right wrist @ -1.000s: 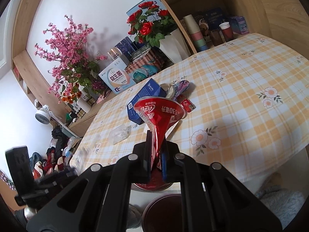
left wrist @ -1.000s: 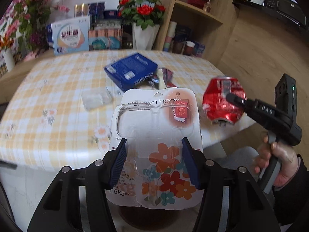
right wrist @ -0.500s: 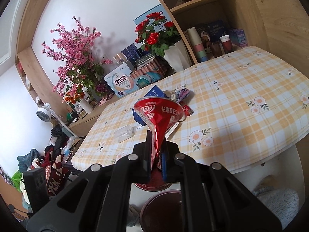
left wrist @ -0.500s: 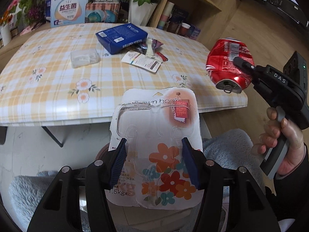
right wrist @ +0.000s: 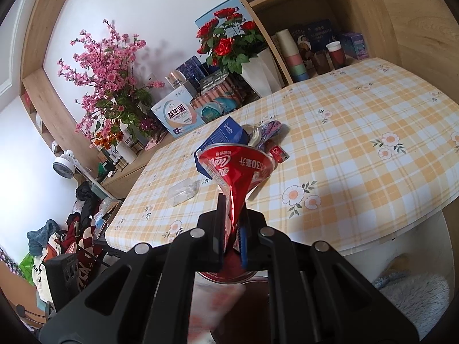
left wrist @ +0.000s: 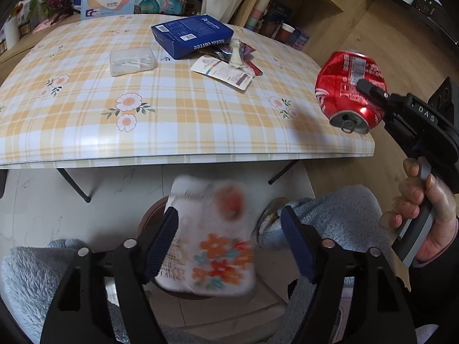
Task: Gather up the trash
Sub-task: 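Lower the floral bag and red can over the brown bin and open both grippers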
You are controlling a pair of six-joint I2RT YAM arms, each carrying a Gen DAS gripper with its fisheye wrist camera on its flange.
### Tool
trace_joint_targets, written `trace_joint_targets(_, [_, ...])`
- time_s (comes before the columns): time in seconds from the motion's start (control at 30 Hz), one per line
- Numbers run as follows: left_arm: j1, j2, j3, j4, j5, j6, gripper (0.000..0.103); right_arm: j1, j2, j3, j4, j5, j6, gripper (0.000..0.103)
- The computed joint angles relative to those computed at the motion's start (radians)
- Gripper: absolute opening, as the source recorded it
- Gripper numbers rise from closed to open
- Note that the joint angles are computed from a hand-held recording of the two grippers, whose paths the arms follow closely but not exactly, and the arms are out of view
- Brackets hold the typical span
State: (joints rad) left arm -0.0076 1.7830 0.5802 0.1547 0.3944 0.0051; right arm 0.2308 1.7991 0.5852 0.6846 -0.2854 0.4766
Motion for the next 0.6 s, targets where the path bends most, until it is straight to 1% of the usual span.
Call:
trace_joint_targets(0.07, [0.013, -0.007, 0.005, 0.005, -0.004, -0.013, 0.078, 0.006, 0.010, 0.011, -0.009, 0.002, -0.001, 0.011])
trace_joint_targets(0.23, [0.071, -0.074, 0.000, 0.029, -0.018, -0.062, 0.094, 0.032, 0.031, 0.041, -0.045, 0.019, -0.028, 0.011])
trace_joint_targets(0.33, [0.111, -0.117, -0.007, 0.044, -0.041, -0.084, 0.097, 0.051, 0.046, 0.062, -0.071, 0.014, -0.037, 0.011])
trace_joint_targets(0.6, [0.234, -0.204, -0.012, 0.043, -0.076, -0.090, 0.097, 0.124, 0.077, 0.125, -0.168, 0.017, -0.078, 0.012])
